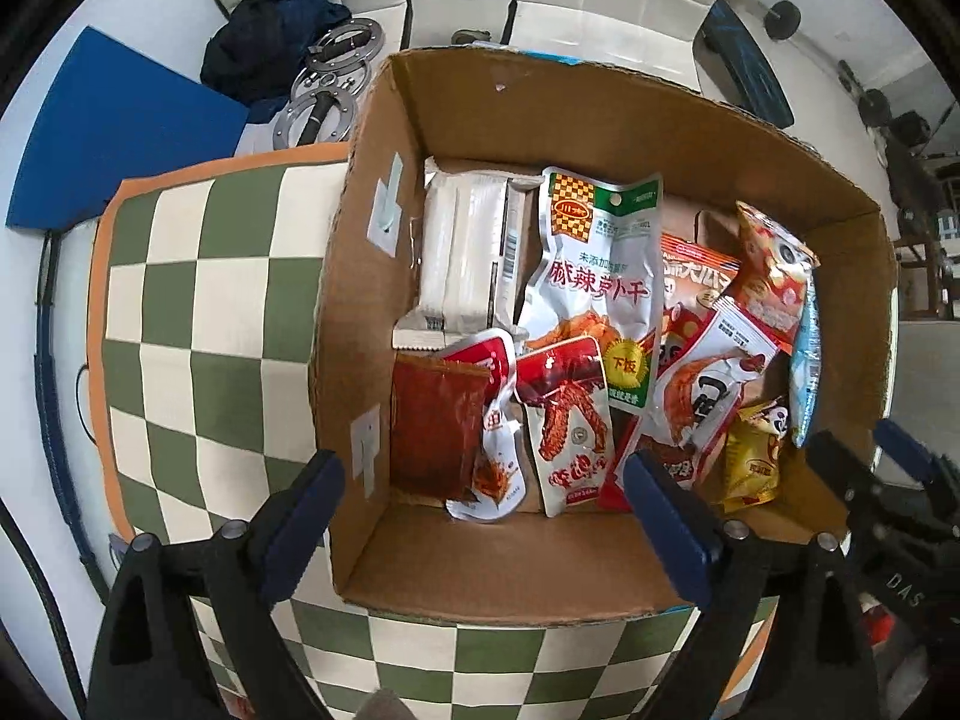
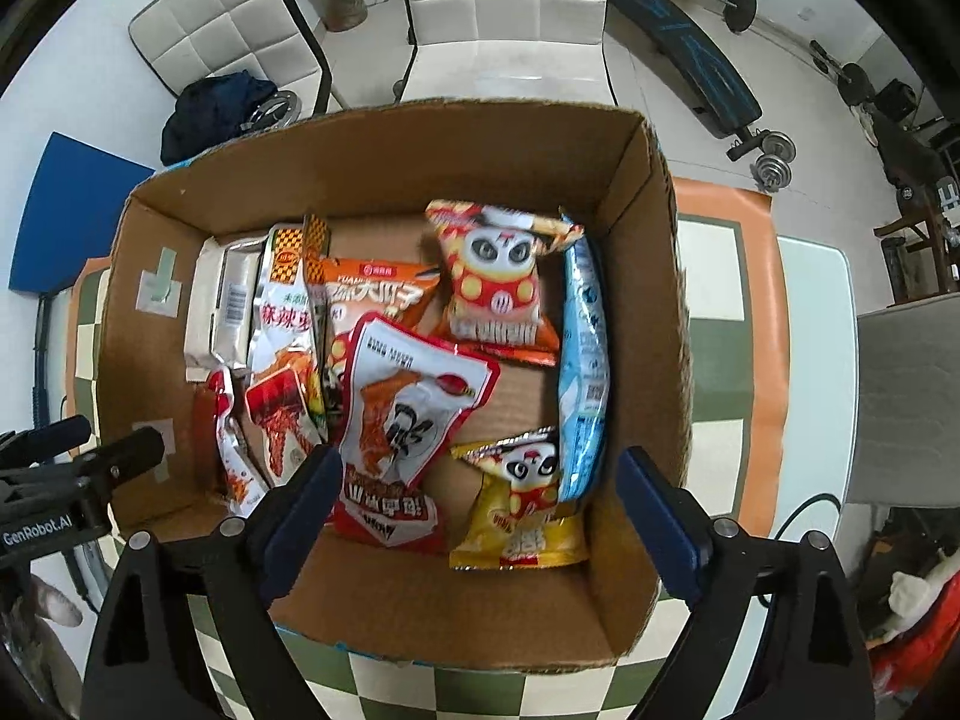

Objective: Organize snacks

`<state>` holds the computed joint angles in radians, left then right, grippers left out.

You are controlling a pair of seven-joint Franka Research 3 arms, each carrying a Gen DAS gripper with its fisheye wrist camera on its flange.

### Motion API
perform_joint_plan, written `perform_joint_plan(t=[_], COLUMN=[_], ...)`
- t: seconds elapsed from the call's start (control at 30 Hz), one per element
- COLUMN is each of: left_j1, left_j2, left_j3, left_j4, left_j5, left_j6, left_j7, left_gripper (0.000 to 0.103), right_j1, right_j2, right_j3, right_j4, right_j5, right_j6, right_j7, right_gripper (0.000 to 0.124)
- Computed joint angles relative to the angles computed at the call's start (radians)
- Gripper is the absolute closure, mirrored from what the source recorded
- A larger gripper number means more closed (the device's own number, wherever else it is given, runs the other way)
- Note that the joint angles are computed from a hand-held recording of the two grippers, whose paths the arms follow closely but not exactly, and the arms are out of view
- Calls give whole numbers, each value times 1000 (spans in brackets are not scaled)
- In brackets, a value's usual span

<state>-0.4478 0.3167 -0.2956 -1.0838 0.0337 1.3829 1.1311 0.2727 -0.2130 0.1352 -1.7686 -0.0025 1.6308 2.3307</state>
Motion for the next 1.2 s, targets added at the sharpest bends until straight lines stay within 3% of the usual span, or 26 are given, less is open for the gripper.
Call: perform_joint_plan(t=[0.3,0.6,0.87,1.2], left_j1=[21,26,20,3], left_j2=[-228,-468,-622,-801], left_j3=[-11,-21,-30,-44], left_j4=[-258,-462,-541,-581], left_j5=[8,25,28,26], left_j6=[206,392,432,409], left_j7=[4,14,8,-1], left_gripper=[8,8,6,6], right_j1=[10,11,10,-24], right_j2=[-125,-254,-330,-382], right_j3=[50,134,218,355], right_j4=[-83,-81,-8,155], right_j5=[-47,-113,-135,-170], right_j6=[38,11,-46,-165], right_j7=[66,138,191,258], right_gripper=[29,28,27,26])
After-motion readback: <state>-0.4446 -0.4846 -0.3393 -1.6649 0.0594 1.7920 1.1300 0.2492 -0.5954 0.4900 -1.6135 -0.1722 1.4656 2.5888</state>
